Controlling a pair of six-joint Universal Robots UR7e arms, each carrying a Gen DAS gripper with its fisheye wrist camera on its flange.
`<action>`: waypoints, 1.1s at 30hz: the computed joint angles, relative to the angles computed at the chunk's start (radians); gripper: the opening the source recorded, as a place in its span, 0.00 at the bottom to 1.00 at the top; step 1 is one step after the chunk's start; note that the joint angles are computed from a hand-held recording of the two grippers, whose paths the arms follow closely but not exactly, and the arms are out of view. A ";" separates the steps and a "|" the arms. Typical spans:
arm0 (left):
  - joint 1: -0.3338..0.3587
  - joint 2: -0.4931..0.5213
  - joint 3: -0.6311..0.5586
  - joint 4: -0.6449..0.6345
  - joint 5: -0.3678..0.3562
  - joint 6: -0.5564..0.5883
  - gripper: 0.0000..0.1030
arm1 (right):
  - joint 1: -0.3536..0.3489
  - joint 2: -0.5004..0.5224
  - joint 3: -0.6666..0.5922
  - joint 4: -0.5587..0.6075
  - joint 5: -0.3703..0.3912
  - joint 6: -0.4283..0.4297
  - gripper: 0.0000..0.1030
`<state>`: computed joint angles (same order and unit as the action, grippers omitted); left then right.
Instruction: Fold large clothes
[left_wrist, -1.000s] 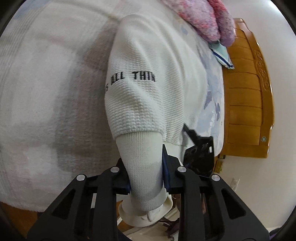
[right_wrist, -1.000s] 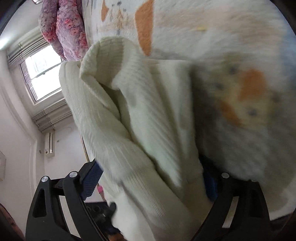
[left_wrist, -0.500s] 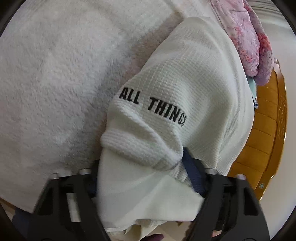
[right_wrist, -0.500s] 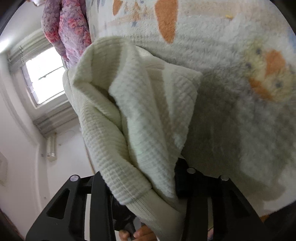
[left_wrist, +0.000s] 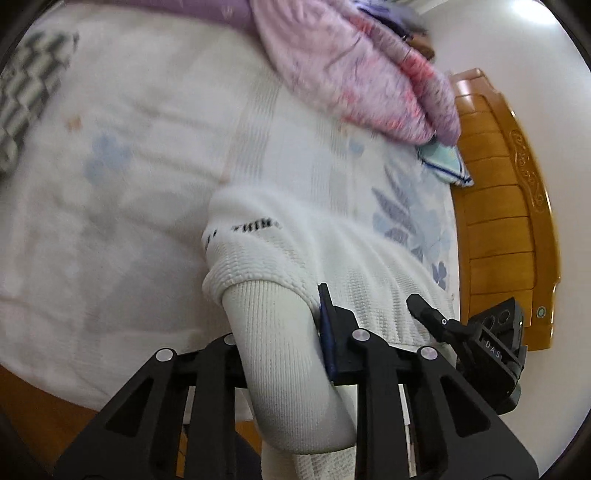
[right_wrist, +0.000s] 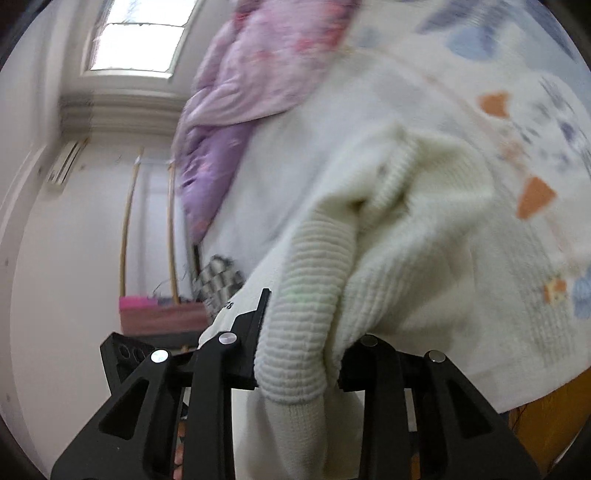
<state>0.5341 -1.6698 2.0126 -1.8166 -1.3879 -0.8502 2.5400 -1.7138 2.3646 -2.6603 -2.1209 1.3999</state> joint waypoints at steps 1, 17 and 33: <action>0.000 -0.011 -0.039 0.033 0.015 -0.003 0.21 | 0.005 0.037 -0.036 -0.005 0.017 -0.020 0.25; 0.299 -0.079 -0.540 0.388 0.174 0.307 0.21 | -0.010 0.779 -0.664 -0.131 0.225 -0.310 0.25; 0.752 0.381 -1.181 0.210 0.281 1.094 0.22 | -0.097 1.567 -1.648 0.034 0.087 -0.554 0.25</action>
<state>1.2857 -1.2892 0.8312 -1.6070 -1.1074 0.2437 2.4427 -0.1466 0.7163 -2.6267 -2.0343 0.8457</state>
